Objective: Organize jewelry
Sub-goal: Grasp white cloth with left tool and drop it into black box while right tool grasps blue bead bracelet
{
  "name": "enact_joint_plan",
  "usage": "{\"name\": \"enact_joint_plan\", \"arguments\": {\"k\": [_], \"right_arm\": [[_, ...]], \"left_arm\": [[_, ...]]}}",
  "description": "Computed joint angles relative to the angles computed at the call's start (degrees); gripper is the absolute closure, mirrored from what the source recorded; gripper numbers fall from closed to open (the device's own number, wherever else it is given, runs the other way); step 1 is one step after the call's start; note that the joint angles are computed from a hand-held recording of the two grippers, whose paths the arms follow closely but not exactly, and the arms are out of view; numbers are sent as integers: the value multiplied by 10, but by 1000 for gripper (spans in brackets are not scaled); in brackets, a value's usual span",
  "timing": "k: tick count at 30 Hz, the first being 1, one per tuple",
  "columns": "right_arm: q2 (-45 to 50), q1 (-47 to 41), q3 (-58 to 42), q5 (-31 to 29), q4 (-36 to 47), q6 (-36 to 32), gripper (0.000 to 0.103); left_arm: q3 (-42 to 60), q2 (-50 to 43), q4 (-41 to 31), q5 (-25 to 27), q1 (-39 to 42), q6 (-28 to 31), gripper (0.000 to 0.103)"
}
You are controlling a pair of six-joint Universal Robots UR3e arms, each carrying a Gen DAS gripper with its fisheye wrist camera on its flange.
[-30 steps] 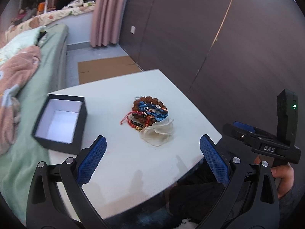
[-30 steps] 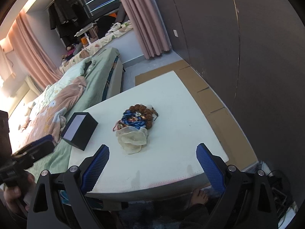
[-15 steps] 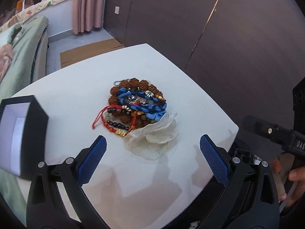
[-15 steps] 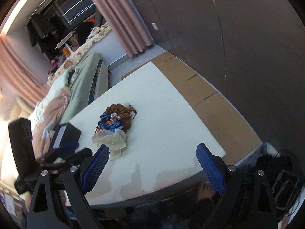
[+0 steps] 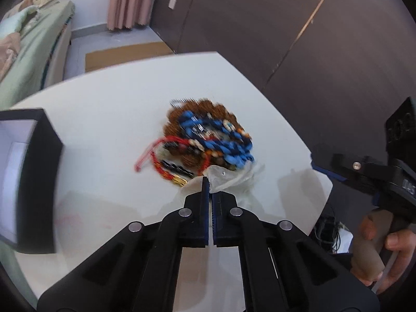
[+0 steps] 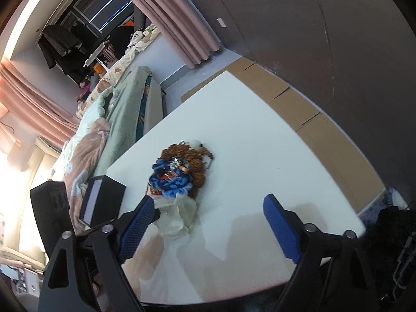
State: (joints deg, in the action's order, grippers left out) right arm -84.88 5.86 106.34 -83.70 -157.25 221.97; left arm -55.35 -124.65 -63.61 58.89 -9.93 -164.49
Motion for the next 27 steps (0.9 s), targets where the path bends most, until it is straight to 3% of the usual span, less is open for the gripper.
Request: {"name": "enact_joint_plan", "arguments": {"k": [11,14,18,20,27], "right_arm": [[121,-21,-89,107,-36,39,45],[158,-14,-132,103,-19,46,48],[202,0,-196,80,25,51,78],[203,5,-203,69,35,53,86],[155,-6,-126,73,-21,75,92]], "left_arm": [[-10,29,24,-65,71,-38,100],[3,24,26,-70,80,-51,100],[-4,30,46,-73,96,-63,100],[0,30,48,-76,105,-71,100],[7,32,53,-92,141,-90,100]]}}
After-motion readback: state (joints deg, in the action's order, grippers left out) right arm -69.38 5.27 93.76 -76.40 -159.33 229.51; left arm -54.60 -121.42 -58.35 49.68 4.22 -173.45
